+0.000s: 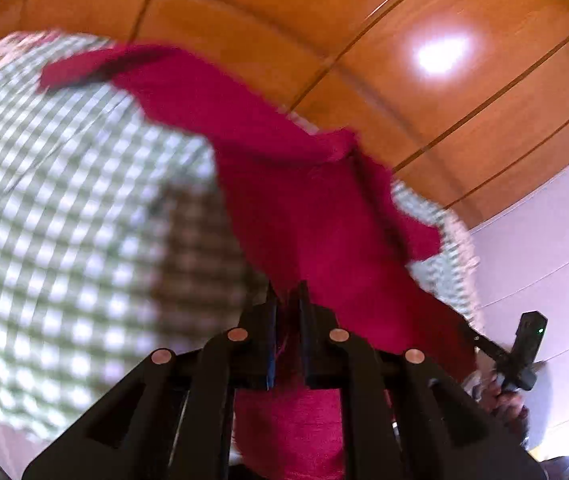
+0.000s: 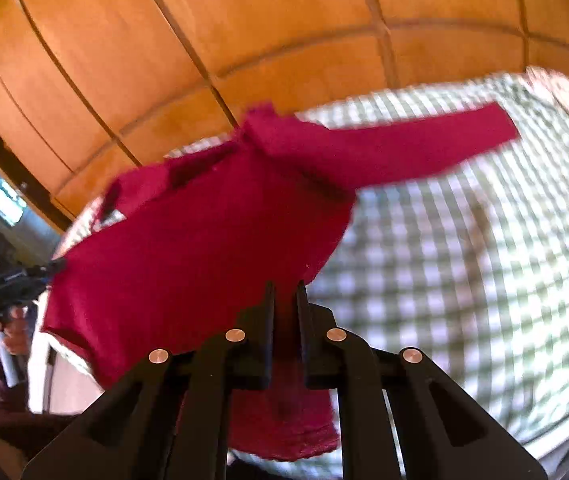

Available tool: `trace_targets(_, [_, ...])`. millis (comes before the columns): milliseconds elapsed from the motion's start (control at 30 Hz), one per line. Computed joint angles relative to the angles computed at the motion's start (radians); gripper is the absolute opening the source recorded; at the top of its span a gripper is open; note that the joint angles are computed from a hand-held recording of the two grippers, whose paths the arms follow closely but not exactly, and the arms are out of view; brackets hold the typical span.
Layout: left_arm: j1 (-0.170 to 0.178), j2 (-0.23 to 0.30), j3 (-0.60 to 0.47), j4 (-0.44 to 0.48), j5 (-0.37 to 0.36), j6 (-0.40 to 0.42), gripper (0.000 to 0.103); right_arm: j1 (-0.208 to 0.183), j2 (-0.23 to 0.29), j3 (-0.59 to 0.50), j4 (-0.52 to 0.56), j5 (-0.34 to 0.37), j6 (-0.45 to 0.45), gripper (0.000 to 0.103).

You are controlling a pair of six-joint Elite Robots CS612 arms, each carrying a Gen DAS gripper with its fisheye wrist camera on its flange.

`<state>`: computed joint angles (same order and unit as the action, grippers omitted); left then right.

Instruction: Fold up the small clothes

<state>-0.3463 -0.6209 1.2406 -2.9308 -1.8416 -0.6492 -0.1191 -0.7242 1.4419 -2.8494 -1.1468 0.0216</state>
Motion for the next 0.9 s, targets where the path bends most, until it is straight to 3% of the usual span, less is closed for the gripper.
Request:
trace_targets(33, [0.000,0.001,0.017,0.001,-0.010,-0.004,0.011,-0.001,0.001,0.011,0.026,-0.018,-0.001,0.009])
trace_targets(100, [-0.009,0.001,0.042,0.032,0.044,-0.031,0.014,0.003,0.007,0.024,0.065,-0.073,-0.004,0.008])
trace_targets(133, [-0.011,0.003,0.054,0.033,0.067,-0.058,0.021,0.005,0.013,0.025,0.079,-0.093,0.001,0.008])
trace_targets(267, [-0.009,0.021,0.086,-0.016,0.052,-0.146,0.028,0.014,0.026,0.030,0.092,-0.148,-0.022,0.008])
trace_targets(300, [-0.010,0.023,0.091,-0.040,0.043,-0.147,0.033,0.018,0.025,0.030,0.094,-0.160,-0.035,0.009])
trace_targets(367, [-0.024,0.021,0.092,-0.032,0.079,-0.092,0.043,0.021,0.031,0.013,0.115,-0.179,-0.060,0.008])
trace_targets(400, [-0.041,0.012,0.086,0.035,0.158,-0.035,0.040,0.022,0.031,0.011,0.120,-0.182,-0.062,0.008])
trace_targets(433, [-0.053,0.006,0.084,0.105,0.217,0.006,0.030,0.022,0.033,0.007,0.125,-0.175,-0.061,0.008])
trace_targets(467, [-0.057,0.009,0.073,0.133,0.235,0.005,0.028,0.020,0.034,0.003,0.130,-0.162,-0.059,0.010])
trace_targets(567, [-0.048,0.004,0.093,0.071,0.221,-0.040,0.028,0.003,0.039,-0.002,0.054,-0.165,0.031,0.041])
trace_targets(667, [-0.056,0.001,0.094,0.006,0.248,-0.016,0.031,-0.017,0.062,-0.032,-0.010,-0.162,0.151,0.042])
trace_targets(733, [-0.066,0.006,0.074,-0.009,0.260,0.037,0.040,-0.030,0.097,-0.089,-0.036,-0.185,0.237,0.042])
trace_targets(900, [-0.085,0.046,-0.028,0.064,0.262,0.146,0.041,-0.059,0.219,-0.311,-0.005,-0.223,0.475,0.042])
